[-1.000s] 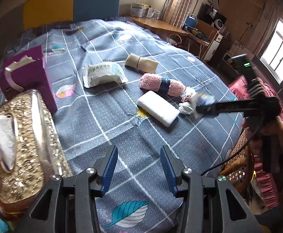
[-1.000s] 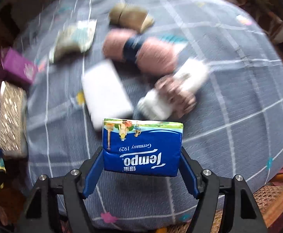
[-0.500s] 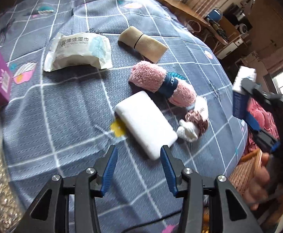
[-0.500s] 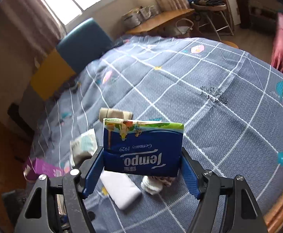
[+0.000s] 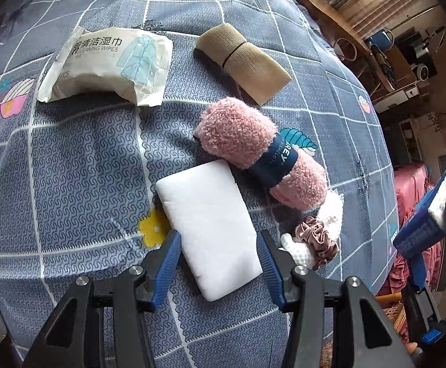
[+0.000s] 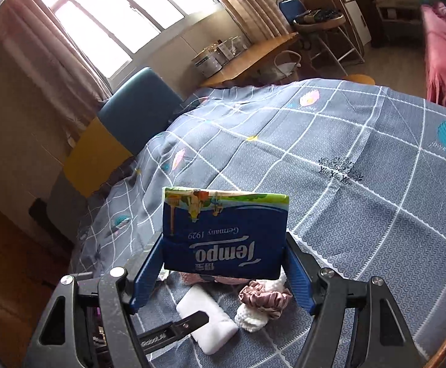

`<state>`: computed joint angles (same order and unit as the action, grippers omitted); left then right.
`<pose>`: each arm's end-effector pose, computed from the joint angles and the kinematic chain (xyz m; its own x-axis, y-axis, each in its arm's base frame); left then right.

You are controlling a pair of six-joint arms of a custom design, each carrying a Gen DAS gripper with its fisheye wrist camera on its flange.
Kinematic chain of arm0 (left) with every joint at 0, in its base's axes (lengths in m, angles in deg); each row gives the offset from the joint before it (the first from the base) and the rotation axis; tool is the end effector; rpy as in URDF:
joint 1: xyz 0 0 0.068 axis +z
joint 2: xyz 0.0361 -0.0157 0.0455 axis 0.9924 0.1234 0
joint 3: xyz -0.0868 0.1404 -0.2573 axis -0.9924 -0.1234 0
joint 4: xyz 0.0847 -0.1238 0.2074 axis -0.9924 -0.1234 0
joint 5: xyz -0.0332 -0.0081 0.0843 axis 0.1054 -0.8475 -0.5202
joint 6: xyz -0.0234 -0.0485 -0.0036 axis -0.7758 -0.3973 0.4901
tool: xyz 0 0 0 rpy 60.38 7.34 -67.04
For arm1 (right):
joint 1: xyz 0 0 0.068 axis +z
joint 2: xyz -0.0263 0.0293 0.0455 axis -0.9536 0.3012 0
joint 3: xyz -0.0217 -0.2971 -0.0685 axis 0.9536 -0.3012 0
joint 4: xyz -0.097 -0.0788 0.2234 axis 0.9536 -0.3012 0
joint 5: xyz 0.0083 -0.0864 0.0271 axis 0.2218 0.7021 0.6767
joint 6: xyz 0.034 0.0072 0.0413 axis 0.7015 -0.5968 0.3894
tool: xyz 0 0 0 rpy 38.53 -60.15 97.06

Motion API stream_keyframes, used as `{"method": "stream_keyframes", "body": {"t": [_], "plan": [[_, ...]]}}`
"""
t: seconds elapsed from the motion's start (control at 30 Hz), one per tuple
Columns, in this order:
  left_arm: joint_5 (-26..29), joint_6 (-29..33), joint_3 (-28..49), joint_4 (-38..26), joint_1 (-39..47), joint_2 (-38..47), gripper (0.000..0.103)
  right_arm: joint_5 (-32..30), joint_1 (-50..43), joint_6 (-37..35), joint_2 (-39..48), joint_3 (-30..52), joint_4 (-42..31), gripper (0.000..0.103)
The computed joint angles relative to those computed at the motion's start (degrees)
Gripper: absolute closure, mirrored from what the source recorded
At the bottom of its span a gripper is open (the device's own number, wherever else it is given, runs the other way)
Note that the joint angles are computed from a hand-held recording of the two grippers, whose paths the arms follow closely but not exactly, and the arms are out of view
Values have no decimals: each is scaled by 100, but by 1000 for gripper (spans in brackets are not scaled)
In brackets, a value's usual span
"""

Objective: Organize soft objects
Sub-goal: 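Grasp the white pad with the left tool while the right tool holds the Tempo pack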

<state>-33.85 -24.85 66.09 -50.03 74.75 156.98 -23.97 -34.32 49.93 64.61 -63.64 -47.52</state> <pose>0.2726 -0.0522 0.1661 -0.9686 0.1942 -0.1553 0.2376 0.9066 -0.3486 0.1298 0.0765 0.2187 -0.3392 0.7404 -0.5803 0.4591 0.6687 0.5848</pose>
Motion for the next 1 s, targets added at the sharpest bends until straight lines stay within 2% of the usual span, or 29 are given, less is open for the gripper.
{"method": "stream_keyframes", "body": {"t": [0.23,0.33,0.57,0.63,0.77,0.87,1.0], "plan": [[-384,-251,-1,-17,-221,-243,48,-227,-101,-117,-67,-127,231,29],[-396,-434,157,-93,-420,-211,39,-233,-101,-53,-184,-205,268,29],[-1269,-692,152,184,-1075,70,37,-298,-144,20,-353,-297,313,28],[-1307,-710,45,286,-1102,-45,37,-351,-179,1,-391,-324,345,28],[-1752,-692,215,157,-1271,257,34,-527,-317,-102,-343,-322,392,28],[-1549,-602,241,35,-1011,343,34,-521,-283,-163,-307,-300,397,28],[-798,-96,259,-140,-298,445,35,-546,-283,-165,-301,-301,395,28]]}}
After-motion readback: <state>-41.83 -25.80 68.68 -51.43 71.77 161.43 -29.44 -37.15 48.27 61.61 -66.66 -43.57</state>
